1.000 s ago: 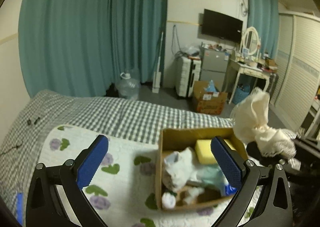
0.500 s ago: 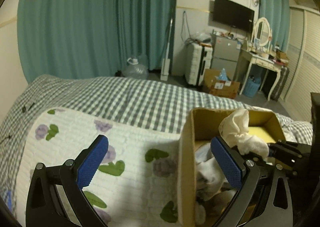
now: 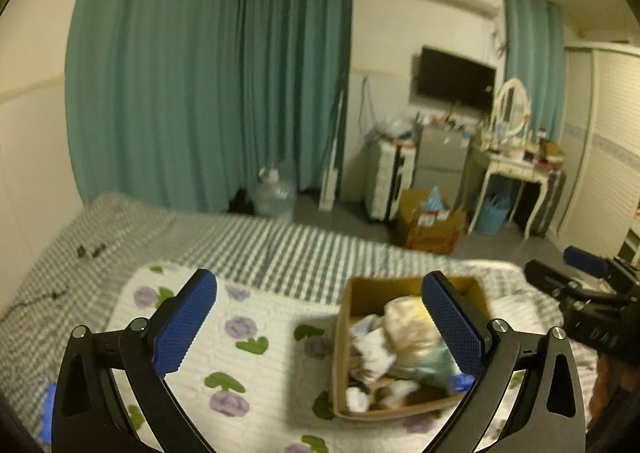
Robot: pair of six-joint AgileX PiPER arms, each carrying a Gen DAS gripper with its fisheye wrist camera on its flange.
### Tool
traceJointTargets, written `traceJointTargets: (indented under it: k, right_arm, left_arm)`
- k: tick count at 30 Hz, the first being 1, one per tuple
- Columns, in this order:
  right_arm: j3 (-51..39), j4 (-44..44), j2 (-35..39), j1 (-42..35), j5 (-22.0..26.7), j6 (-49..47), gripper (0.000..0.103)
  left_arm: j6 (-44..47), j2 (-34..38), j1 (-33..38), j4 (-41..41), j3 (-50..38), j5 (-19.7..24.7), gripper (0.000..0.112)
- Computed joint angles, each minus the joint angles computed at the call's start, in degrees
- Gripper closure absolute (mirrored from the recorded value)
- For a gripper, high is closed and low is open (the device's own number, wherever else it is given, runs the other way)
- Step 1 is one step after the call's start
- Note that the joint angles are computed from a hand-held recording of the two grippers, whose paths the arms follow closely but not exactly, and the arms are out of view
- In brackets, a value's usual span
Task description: Organize soft objects
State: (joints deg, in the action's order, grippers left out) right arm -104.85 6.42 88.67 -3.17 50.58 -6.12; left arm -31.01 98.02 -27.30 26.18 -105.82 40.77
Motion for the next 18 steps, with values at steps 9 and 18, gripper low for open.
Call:
traceJointTargets:
  k: [9, 18]
  right_arm:
    - [9.17, -5.98, -19.21, -2.45, 1.01, 0.89, 0.0]
    - [41.28, 18.84, -29.56, -10.47, -17.66, -18.75, 0.0]
  left_arm:
    - [-14.6, -14.56, -10.93, 15.55, 12.47, 0.73, 0.009]
    - [-42.81, -13.69, -14.12, 39.83, 34.01, -6.89, 0.009]
